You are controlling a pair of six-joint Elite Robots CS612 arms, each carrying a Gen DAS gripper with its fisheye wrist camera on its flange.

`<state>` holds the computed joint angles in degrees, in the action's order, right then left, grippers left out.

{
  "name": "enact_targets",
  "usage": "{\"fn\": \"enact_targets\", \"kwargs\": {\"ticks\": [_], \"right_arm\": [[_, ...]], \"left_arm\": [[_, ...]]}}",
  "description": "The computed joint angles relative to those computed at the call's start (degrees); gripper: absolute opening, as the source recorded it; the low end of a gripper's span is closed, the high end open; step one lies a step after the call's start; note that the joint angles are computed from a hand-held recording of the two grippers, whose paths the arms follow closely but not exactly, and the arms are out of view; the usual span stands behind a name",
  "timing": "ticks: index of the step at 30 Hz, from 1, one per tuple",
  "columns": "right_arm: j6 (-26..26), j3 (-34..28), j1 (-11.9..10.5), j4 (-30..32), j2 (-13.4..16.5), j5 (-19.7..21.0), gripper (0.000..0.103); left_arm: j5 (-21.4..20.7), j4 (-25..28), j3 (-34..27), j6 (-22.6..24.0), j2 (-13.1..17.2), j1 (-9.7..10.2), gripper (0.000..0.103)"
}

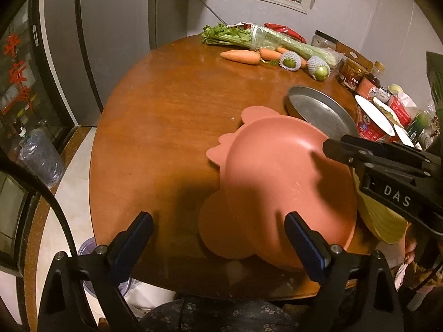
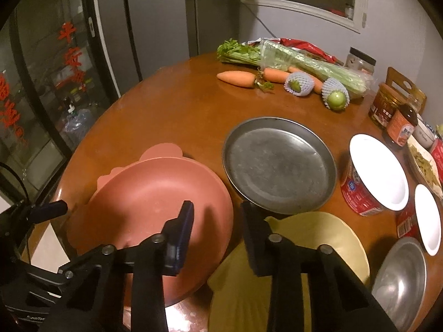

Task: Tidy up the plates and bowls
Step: 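Reach the left tool to the pink bear-eared plate and grasp its rim, then lift the pink plate with the left tool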

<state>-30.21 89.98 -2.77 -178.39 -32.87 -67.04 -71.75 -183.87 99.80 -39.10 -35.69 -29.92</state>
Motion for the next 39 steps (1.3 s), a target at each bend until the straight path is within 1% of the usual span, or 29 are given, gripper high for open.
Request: {"fn": "enact_targets", "kwargs": {"ticks": [3,6,8,11,12,13,16,19,20,22,28,34,39], "right_arm": [[-0.5,-0.7,0.1,0.8,0.4,-0.2,0.027],[-0.9,-1.5,0.3,2.1,0.7,-0.3,0.024],[-1.2,-1.9,0.3,2.7,0.9,-0.2,0.024],[-1.0,-2.5,0.3,3.5,1.1,-0.1,0.020],[-1.0,-2.6,0.3,3.7,1.1,-0.2,0.019],[-1.1,-2.6,0.4,3.8,1.1,-0.3,0.019],[-1.5,-2.8,0.4,3.7,1.2,-0.5,0.017],[-0.7,-2.8,0.4,3.5,1.3,-0.7,0.017],[-0.5,-2.8,0.4,3.7,1.2,-0.6,0.017],[-0.1,-2.9,0.3,4.2,1.2,-0.3,0.018],[0.3,-2.5,0.0,5.4,0.5,2.0,0.018],[1.0,-1.7,0.2,3.5,-0.5,3.5,0.018],[2.2,-1.5,0.6,2.7,-0.7,3.8,0.017]], "left_arm": [[-0.7,-0.4,-0.2,0.1,0.1,0.22,0.092],[-2.5,-0.6,-0.8,0.5,0.5,0.64,0.081],[-2.1,-0.6,-1.0,0.8,0.6,0.59,0.077],[-2.8,-1.4,-1.3,1.2,0.8,0.70,0.061],[-3.1,-1.8,-1.4,1.5,0.9,0.73,0.058],[-3.2,-2.2,-1.5,1.7,1.0,0.72,0.050],[-3.1,-2.5,-1.8,1.7,1.3,0.67,0.049],[-3.6,-2.8,-2.0,1.1,1.4,1.02,0.043],[-3.9,-2.7,-2.1,0.9,1.4,1.21,0.043],[-4.1,-2.5,-2.2,0.6,1.3,1.54,0.043],[-2.6,-1.0,-2.4,0.8,0.5,2.21,0.043],[-0.1,-0.4,-2.6,1.5,-0.2,2.67,0.043],[0.3,1.1,-3.6,2.1,-0.1,3.43,0.043]]}}
